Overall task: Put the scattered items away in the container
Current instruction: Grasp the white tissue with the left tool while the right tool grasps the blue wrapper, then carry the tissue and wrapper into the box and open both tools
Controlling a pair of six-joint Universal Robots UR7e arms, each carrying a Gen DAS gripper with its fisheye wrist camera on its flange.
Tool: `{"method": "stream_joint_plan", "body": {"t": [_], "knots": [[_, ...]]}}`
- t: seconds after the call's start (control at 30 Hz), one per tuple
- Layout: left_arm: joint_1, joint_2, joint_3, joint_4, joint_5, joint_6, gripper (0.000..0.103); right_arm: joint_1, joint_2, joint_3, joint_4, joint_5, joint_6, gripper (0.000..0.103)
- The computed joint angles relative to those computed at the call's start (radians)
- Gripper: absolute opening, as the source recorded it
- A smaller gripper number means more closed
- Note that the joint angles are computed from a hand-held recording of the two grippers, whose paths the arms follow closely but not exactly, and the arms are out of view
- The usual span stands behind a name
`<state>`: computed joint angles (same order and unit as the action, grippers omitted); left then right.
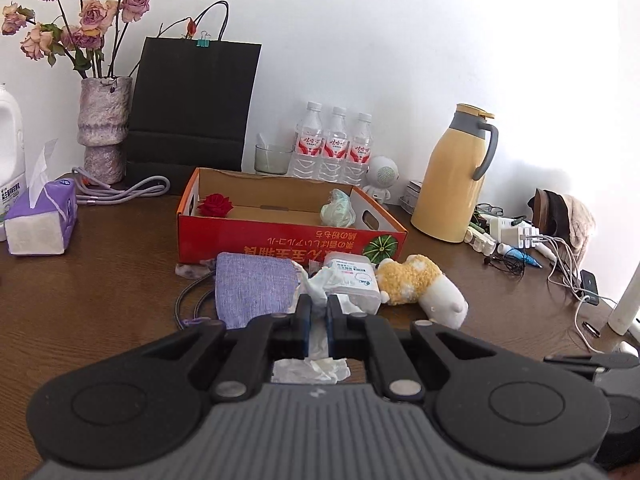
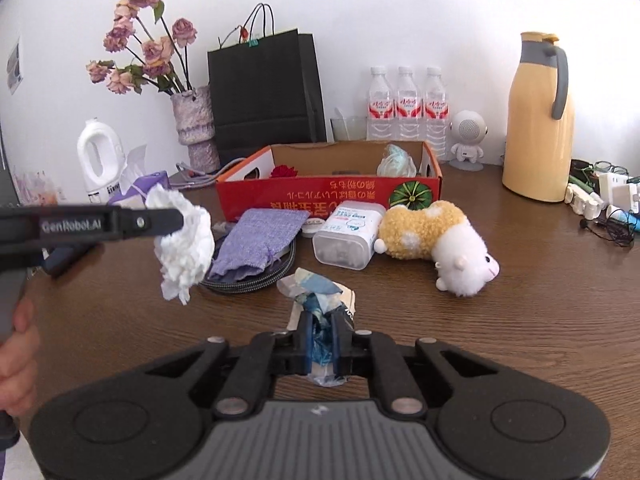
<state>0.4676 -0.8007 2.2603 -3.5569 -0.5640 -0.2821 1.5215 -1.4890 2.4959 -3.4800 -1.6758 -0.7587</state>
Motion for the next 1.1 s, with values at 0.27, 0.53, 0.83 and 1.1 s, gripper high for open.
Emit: {"method": "stream_joint_plan", "body": {"t": [0.27, 0.53, 0.83, 1.1], "knots": [[0.018, 0.006, -0.011, -0.004, -0.014, 0.022, 0.008, 0.027, 0.032, -0.063, 0.006, 0.003, 0.016, 0.008], [0.194, 0.067, -0.434, -0.075, -0.107, 0.449, 0.008, 0.162, 0.255, -0.476, 0.118, 0.002, 0.021, 0.008], [0.307, 0.23, -0.902, 0.081, -0.108, 0.663, 0.008, 0.241, 0.488, -0.921, 0.255, -0.03, -0.001, 0.009], [0.464, 0.378, -1.333, 0.918, -0.19, 0.258, 0.008, 0.215, 0.819, -1.528, 0.933, -0.256, 0.123, 0.009]]}}
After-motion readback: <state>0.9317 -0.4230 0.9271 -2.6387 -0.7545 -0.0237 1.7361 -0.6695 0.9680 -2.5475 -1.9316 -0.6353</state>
